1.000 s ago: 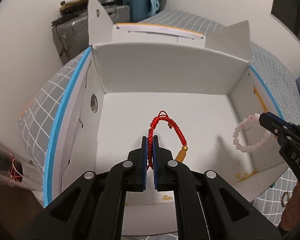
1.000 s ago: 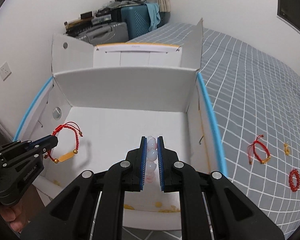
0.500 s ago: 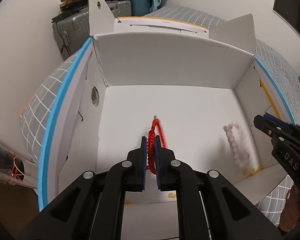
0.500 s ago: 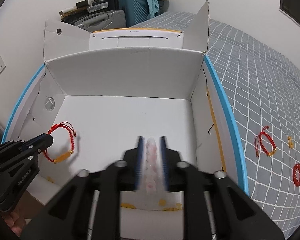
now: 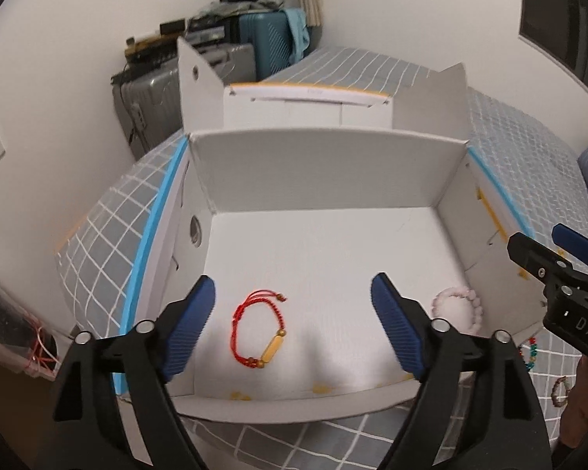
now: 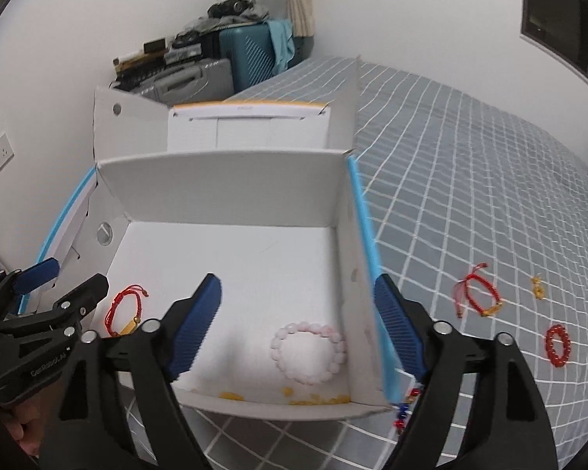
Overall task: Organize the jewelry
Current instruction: 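Move both open tools back from the box toward the bed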
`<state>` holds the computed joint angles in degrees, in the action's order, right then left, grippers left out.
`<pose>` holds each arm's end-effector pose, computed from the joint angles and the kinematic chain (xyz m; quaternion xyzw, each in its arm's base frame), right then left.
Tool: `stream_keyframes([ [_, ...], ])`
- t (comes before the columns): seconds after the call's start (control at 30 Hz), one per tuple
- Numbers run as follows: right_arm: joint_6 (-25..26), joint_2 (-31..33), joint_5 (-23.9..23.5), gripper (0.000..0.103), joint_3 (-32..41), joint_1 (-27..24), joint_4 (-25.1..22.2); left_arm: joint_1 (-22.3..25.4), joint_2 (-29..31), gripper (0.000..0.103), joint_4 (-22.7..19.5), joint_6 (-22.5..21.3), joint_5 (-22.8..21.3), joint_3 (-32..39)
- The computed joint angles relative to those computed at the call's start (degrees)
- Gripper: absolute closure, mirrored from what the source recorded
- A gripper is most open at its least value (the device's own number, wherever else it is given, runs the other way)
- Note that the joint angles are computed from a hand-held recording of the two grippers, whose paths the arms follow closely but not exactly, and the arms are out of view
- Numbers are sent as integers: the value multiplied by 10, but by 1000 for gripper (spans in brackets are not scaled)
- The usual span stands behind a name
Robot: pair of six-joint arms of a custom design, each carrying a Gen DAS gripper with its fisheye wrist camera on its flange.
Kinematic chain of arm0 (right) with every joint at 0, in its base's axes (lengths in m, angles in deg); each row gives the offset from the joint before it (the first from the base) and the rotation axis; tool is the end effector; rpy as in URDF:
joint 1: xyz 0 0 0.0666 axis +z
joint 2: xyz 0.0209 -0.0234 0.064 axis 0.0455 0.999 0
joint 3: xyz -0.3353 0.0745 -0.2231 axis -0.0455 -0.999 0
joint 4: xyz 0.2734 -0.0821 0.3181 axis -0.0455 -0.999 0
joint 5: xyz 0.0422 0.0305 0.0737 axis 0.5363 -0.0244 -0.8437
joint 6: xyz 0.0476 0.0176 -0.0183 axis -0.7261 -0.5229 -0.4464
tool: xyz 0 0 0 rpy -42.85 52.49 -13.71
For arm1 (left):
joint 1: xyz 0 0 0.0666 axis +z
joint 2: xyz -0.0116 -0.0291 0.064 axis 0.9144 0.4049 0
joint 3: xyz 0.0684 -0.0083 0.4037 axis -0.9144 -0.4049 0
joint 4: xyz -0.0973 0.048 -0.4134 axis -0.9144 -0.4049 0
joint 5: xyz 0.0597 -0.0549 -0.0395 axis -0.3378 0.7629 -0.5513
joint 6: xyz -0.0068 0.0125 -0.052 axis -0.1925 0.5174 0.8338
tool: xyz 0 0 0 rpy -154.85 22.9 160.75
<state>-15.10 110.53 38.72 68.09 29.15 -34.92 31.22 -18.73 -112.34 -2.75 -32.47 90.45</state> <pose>0.3845 0.1881 0.4962 -0.1402 0.9121 0.0721 0.3785 0.3350 -0.2120 0.4910 -0.1063 0.9276 0.0501 0.3545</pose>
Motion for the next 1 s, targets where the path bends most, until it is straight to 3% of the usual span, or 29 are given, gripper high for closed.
stream_keyframes([
  [0.33,11,-66,-11,19,-31,-67,-7,-65,25,6,11,2,-32,41],
  [1.0,71,-176,-50,19,-112,-302,-48,-183,157,6,47,-44,-18,159],
])
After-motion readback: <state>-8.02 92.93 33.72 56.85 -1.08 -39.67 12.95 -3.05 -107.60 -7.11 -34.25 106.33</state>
